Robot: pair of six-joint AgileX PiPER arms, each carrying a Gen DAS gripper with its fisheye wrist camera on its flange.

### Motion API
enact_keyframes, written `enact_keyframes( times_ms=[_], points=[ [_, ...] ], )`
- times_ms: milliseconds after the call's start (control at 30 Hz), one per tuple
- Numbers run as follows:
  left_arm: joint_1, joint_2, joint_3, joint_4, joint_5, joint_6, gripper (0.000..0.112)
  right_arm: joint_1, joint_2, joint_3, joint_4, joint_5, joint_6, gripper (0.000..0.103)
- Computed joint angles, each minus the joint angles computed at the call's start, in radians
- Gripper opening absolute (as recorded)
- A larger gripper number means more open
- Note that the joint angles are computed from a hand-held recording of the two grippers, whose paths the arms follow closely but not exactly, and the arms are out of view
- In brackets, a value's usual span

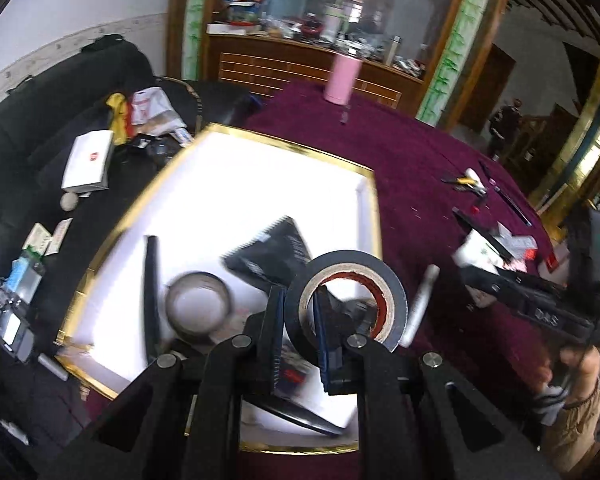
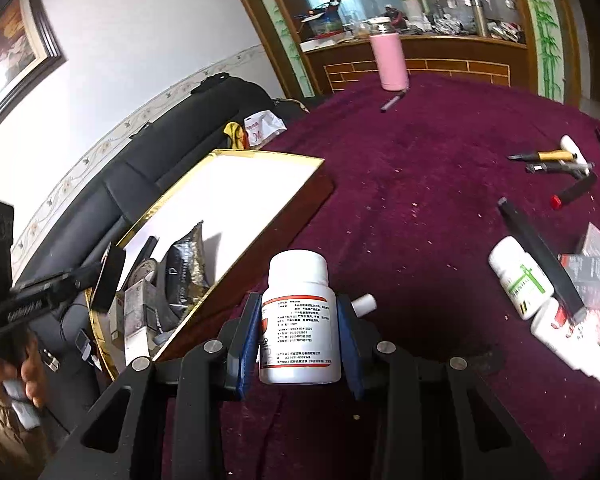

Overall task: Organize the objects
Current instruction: 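Carry the black tape roll and white bottle over the tray with both tools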

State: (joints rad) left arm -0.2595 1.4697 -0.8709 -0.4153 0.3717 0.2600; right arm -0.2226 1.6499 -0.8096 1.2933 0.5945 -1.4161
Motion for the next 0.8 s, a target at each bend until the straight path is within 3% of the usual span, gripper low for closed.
enact_keyframes(
  times_ms=[333, 800],
  points=[
    [0.078, 0.097, -0.135, 0.151, 0.046, -0.083, 0.014, 0.064, 0.003, -0.02, -0.037, -0.024, 0.052, 0.039],
    [0.157, 0.333, -0.379, 0.221, 0.151, -0.17, 0.014, 0.185, -0.004, -0.058, -0.135, -0.104, 0.172, 0.039]
  ],
)
